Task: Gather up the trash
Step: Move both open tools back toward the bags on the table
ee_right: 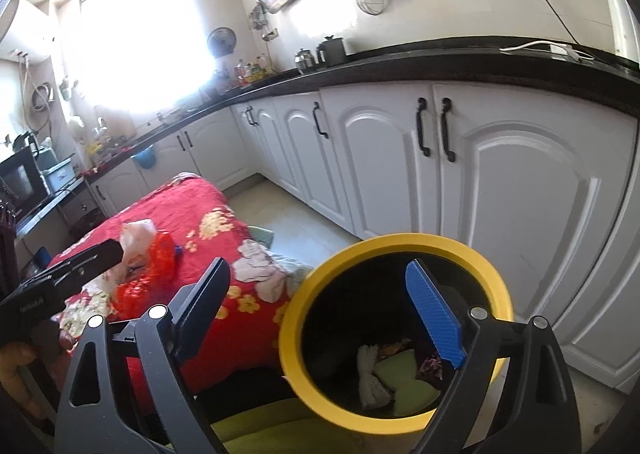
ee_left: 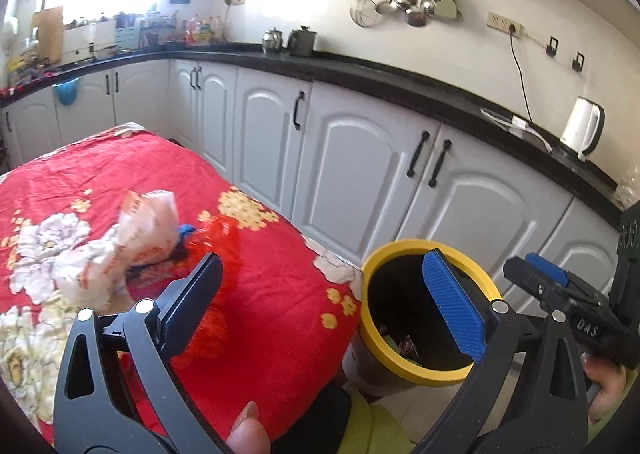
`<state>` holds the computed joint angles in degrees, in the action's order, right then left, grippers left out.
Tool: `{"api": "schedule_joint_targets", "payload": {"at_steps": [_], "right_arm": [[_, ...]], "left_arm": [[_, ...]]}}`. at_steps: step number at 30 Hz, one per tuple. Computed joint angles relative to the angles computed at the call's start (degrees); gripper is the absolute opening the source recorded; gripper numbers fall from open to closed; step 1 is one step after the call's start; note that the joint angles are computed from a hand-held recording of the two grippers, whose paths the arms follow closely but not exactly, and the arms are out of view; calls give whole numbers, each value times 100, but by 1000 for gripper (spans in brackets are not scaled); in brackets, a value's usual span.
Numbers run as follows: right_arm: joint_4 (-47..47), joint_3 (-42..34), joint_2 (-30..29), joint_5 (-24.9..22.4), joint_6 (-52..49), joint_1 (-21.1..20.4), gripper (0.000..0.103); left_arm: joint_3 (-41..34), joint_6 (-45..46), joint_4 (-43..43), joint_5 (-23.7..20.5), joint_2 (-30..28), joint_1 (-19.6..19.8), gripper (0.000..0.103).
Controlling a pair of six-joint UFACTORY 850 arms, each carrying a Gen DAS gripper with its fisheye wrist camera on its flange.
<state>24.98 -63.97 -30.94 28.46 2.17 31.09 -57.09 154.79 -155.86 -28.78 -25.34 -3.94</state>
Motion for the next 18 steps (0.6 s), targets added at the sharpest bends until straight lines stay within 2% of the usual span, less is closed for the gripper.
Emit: {"api": "schedule_joint_targets", "payload": {"at_steps": [18], "right_arm": [[-216,-490,-155,-285,-208,446,88]], "left_arm": [[217,85,-315,-264,275,440,92]]}}
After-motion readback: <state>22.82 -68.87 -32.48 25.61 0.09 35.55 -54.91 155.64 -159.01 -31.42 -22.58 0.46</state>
